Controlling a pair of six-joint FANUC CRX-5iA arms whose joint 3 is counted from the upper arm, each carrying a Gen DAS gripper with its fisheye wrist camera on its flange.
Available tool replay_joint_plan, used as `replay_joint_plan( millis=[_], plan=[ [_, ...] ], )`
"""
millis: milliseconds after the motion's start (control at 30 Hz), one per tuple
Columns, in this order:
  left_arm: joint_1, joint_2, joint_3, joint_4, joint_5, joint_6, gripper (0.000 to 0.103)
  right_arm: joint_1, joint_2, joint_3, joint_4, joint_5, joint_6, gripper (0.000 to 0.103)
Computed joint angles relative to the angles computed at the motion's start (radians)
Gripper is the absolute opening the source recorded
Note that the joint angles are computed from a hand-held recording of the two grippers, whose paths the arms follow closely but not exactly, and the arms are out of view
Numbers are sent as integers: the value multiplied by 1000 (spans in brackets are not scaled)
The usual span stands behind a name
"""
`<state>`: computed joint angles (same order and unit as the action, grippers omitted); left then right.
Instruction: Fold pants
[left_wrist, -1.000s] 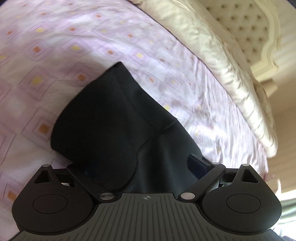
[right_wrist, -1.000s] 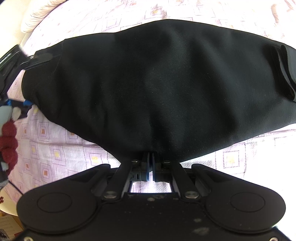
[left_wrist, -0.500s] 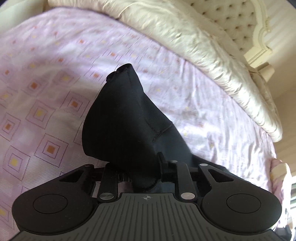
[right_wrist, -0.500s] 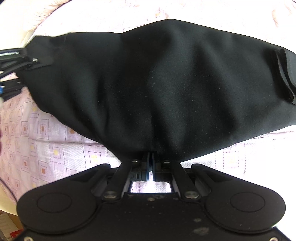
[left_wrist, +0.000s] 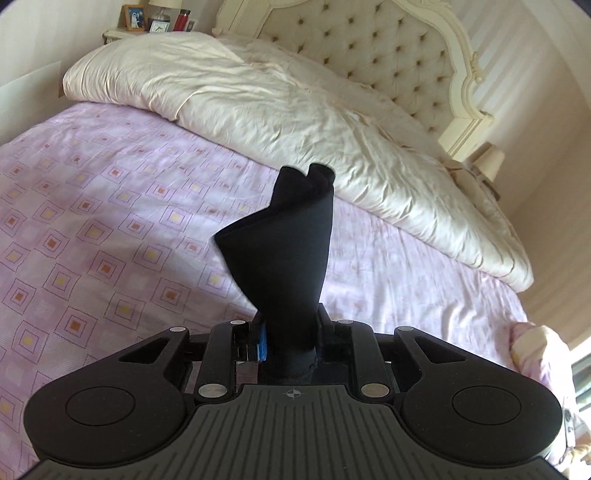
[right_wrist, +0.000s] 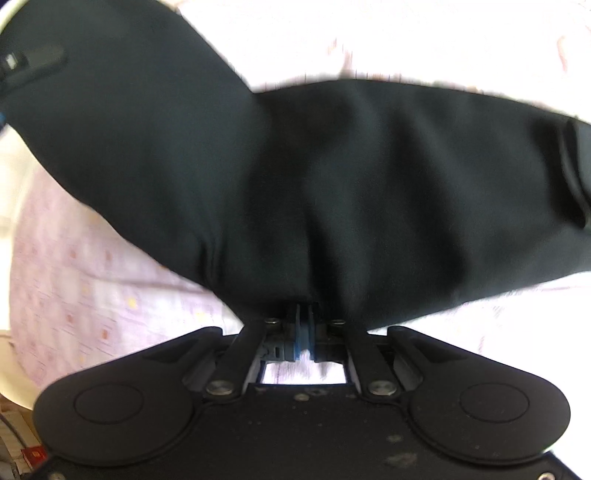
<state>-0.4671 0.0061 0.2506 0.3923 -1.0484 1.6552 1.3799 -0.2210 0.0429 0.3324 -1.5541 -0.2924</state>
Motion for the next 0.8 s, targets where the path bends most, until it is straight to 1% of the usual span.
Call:
replay_joint_plan(
  millis=[67,133,267,333,433,500,567,600,633,667,700,733,800],
  plan=[
    [-11,-9,-3,-7,17,-1,20,10,-32,-32,66,12,-28,9],
    [-29,0,22,-42,6,23,20,-21,-39,-45,93,21,8,9],
    [-37,10,22,-68,-18,43,20,-172,-2,-24,-7,45,178,9],
    [-34,7,16,-89,-37,58,20,-228,21,-16,-51,53,241,9],
    [-20,-5,4,-99,-42,78,20,-264,46,-10,-58,69,312,7],
    [-11,-13,2,-95,-41,68,20,-274,45,-5,-60,77,326,7],
    [-7,-17,10,-93,-39,44,20,-264,22,-15,-37,87,281,10],
    [-12,-17,24,-99,-41,32,20,-241,1,-29,-12,83,234,12],
    [-17,-17,34,-103,-38,24,20,-220,-23,-46,9,86,187,12],
    [-21,-20,37,-99,-25,13,18,-198,-51,-64,25,89,138,13],
    [-28,-22,40,-85,-8,-5,12,-170,-81,-83,43,87,85,13],
    [-42,-19,54,-85,5,-19,13,-137,-114,-106,61,82,31,14],
    [-89,0,96,-107,25,-48,13,-76,-160,-135,85,56,-32,15]
  ],
)
